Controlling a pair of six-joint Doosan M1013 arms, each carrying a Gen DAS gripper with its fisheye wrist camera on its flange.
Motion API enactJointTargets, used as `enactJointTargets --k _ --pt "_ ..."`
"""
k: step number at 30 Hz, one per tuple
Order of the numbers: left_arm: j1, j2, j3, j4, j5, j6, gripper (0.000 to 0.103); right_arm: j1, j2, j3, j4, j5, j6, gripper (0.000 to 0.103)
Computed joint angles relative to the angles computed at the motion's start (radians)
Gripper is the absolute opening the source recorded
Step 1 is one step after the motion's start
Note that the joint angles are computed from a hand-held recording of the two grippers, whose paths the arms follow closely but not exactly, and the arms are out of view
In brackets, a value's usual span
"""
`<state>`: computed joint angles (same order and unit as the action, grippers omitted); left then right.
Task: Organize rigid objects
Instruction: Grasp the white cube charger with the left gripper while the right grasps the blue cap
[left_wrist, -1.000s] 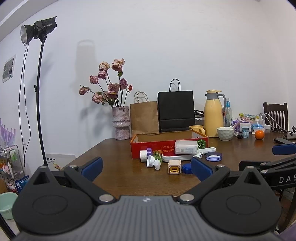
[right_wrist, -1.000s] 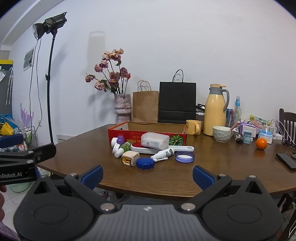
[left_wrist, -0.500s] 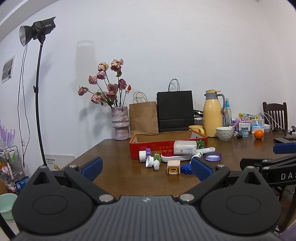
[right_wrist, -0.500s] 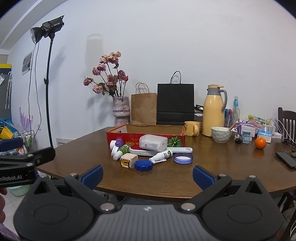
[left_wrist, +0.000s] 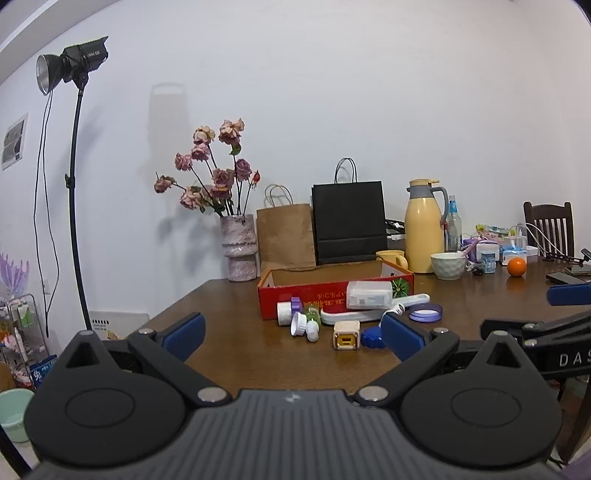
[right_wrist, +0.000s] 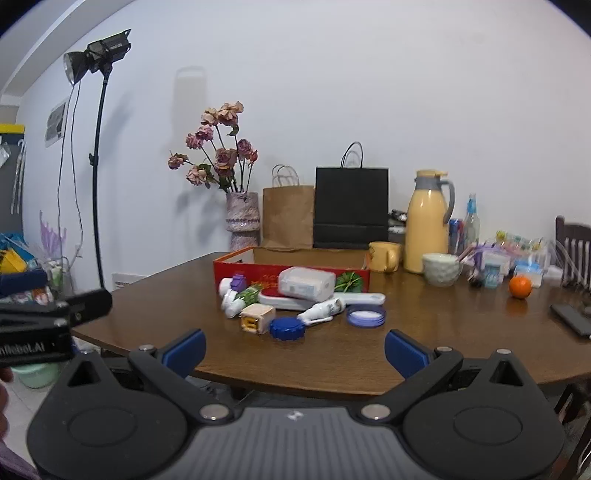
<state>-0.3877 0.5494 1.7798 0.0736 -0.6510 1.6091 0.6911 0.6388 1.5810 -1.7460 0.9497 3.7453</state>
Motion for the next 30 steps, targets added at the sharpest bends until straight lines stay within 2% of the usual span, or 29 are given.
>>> enactJointTargets --k 2,11,15,18,21,23,26,28,30 --pt "0.000 0.001 -0.001 0.008 0.000 -0.002 0.103 0.002 0.003 -0.002 0.001 0.020 -0.010 0.103" --pt "0.001 0.006 -0.004 0.023 0.007 -0.013 0.103 0.002 0.003 0.005 -0.022 0.005 0.021 0.103" --pt "0.000 0.023 -0.041 -0.016 0.035 0.006 0.103 -0.011 0.011 -0.003 -0.027 -0.025 0.033 0.103" --pt "0.000 0.044 -0.088 -0.039 0.088 0.010 0.103 -0.029 0.020 -0.023 -0.009 -0.051 0.016 0.103" --pt "0.002 0.070 -0.148 -0.045 0.170 -0.003 0.103 -0.057 0.021 -0.039 0.003 -0.109 0.019 0.103" --pt "0.004 0.087 -0.188 -0.044 0.221 -0.014 0.103 -0.083 0.015 -0.040 -0.009 -0.176 0.067 0.103" --pt "0.011 0.113 -0.256 0.056 0.290 -0.122 0.103 -0.140 0.005 -0.052 0.017 -0.319 0.117 0.103" --pt "0.013 0.133 -0.298 0.111 0.314 -0.184 0.103 -0.169 0.007 -0.073 0.085 -0.382 0.093 0.103" --pt "0.012 0.154 -0.345 0.152 0.358 -0.229 0.103 -0.191 0.014 -0.093 0.127 -0.412 0.056 0.103"
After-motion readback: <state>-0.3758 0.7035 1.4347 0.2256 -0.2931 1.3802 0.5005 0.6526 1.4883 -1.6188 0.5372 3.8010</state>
